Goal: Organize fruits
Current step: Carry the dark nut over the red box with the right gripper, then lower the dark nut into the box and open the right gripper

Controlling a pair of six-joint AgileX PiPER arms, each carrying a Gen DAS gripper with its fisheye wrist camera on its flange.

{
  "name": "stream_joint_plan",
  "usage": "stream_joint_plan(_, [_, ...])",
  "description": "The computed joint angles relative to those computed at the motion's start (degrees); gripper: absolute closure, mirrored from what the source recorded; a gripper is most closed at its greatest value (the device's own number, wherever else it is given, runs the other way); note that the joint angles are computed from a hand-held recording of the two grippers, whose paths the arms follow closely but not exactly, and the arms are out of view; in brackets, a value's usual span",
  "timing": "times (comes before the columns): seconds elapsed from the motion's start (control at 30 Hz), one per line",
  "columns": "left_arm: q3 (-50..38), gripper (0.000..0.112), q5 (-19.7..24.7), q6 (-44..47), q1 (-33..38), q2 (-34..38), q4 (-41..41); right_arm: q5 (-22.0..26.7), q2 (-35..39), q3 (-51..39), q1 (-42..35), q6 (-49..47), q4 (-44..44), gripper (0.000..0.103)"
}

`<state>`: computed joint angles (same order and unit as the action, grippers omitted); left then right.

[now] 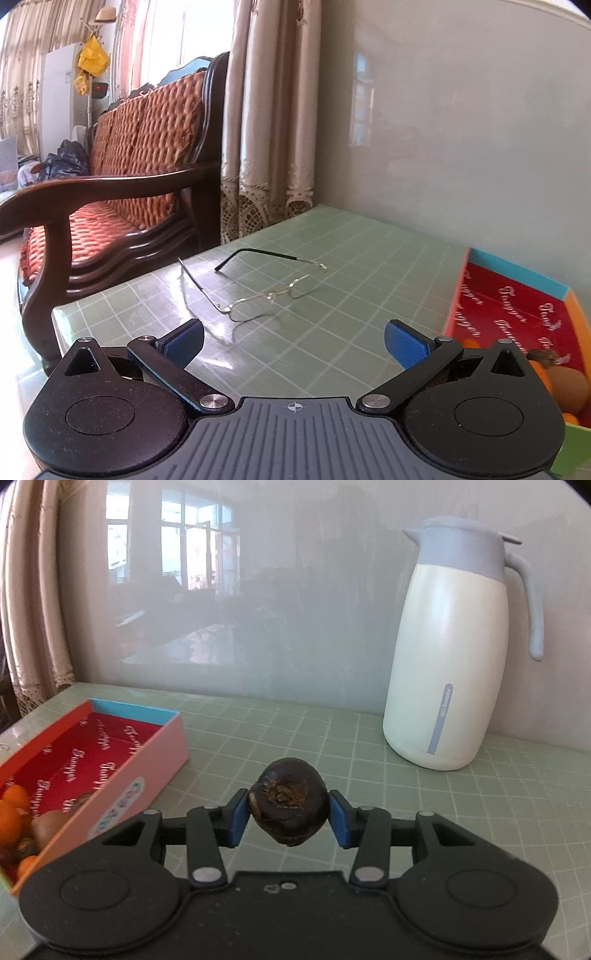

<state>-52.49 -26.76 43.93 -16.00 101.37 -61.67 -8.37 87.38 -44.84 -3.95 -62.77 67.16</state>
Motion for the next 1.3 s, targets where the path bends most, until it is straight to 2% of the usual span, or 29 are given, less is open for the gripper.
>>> stream_joint_plan(0.2, [3.78, 0.009, 0.65, -3.15, -1.87, -3.67, 1.72, -0.46, -4.33, 2.63, 3.00, -2.83, 4.62, 0.059])
stream_joint_plan(0.4, [7.36, 0.009, -0.77, -3.59, -3.68, -6.53, 3.75, -1.09, -6.62, 3.74, 7.09, -4.33, 8.64, 0.059])
stream_joint_plan(0.9, [7.05, 0.009, -0.85, -1.89, -2.76, -5.61, 5.70, -5.34, -2.89, 0.95, 19.33, 6.71, -0.69, 0.059])
stream_joint_plan(1.3, [7.06, 0.009, -1.57, -0.75, -3.54, -5.29, 5.29, -6.16, 1.98, -2.74, 25.61, 7.85, -2.24, 0.059])
